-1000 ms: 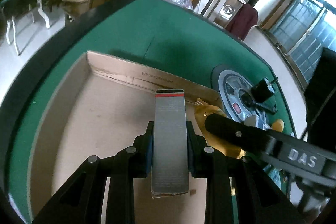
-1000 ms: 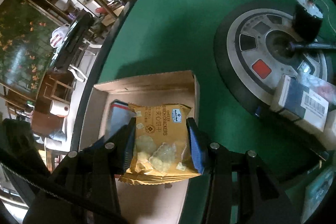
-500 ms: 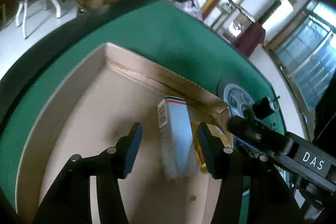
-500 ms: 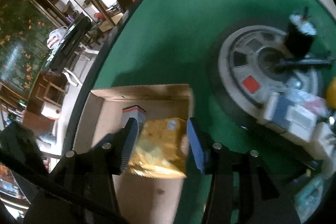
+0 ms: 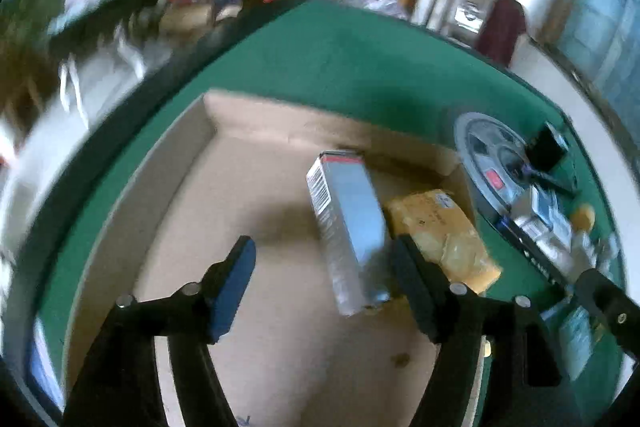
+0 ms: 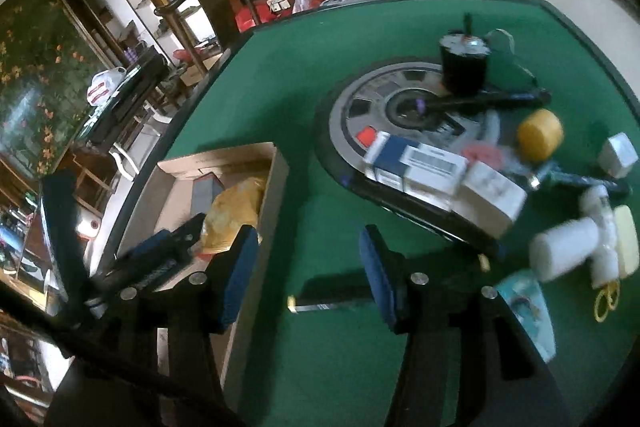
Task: Organize objects
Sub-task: 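Grasp the blue cartoon snack bag with the right tool while the left tool grasps a black marker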
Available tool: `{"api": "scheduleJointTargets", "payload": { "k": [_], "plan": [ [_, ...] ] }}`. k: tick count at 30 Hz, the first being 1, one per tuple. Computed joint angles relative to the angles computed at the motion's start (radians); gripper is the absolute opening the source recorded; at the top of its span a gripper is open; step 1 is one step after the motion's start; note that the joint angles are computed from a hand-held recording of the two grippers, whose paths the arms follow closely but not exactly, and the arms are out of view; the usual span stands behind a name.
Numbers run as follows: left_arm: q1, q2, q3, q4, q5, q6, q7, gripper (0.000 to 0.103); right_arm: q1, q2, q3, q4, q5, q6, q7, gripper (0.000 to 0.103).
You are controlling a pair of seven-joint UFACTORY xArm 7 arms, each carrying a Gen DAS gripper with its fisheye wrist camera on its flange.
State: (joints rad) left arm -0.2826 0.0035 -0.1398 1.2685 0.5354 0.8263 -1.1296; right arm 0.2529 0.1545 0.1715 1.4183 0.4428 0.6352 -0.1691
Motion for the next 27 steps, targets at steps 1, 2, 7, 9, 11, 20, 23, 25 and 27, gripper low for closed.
{"api": "scheduleJointTargets", "payload": {
  "k": [1, 2, 7, 9, 11, 20, 23, 25, 27],
  "plan": [
    [-0.009, 0.012, -0.009, 0.026, 0.035, 0.047, 0.000, 0.066, -0.001, -0.003, -0.001, -0.002, -0.002, -0.001, -0.003, 0.052],
    [-0.018, 0.020, -0.011, 0.046, 0.046, 0.085, 0.016, 0.066, -0.008, -0.021, -0.002, -0.023, 0.010, -0.010, -0.020, 0.052],
    [0.008, -0.102, -0.001, -0.092, -0.029, -0.093, -0.019, 0.066, -0.033, -0.112, -0.021, -0.125, 0.106, -0.063, -0.125, 0.052],
    [0.022, -0.166, -0.019, -0.145, -0.033, -0.146, -0.044, 0.066, -0.038, -0.140, -0.037, -0.158, 0.124, -0.085, -0.147, 0.053],
    [0.030, -0.192, -0.053, -0.149, -0.022, -0.162, -0.045, 0.066, -0.047, -0.167, -0.058, -0.192, 0.146, -0.109, -0.177, 0.059],
    [-0.078, 0.023, -0.111, 0.100, -0.058, -0.056, 0.240, 0.072, -0.103, -0.201, -0.126, -0.292, 0.230, -0.142, -0.225, 0.062],
    [-0.150, 0.167, -0.102, 0.262, 0.012, 0.094, 0.364, 0.072, -0.114, -0.207, -0.138, -0.325, 0.275, -0.183, -0.259, 0.062],
    [-0.179, 0.230, -0.085, 0.332, 0.008, 0.143, 0.428, 0.072, -0.118, -0.209, -0.143, -0.341, 0.307, -0.208, -0.286, 0.062],
    [-0.225, 0.324, -0.057, 0.442, 0.041, 0.237, 0.471, 0.072, -0.120, -0.208, -0.146, -0.348, 0.332, -0.225, -0.314, 0.062]
  ]
}}
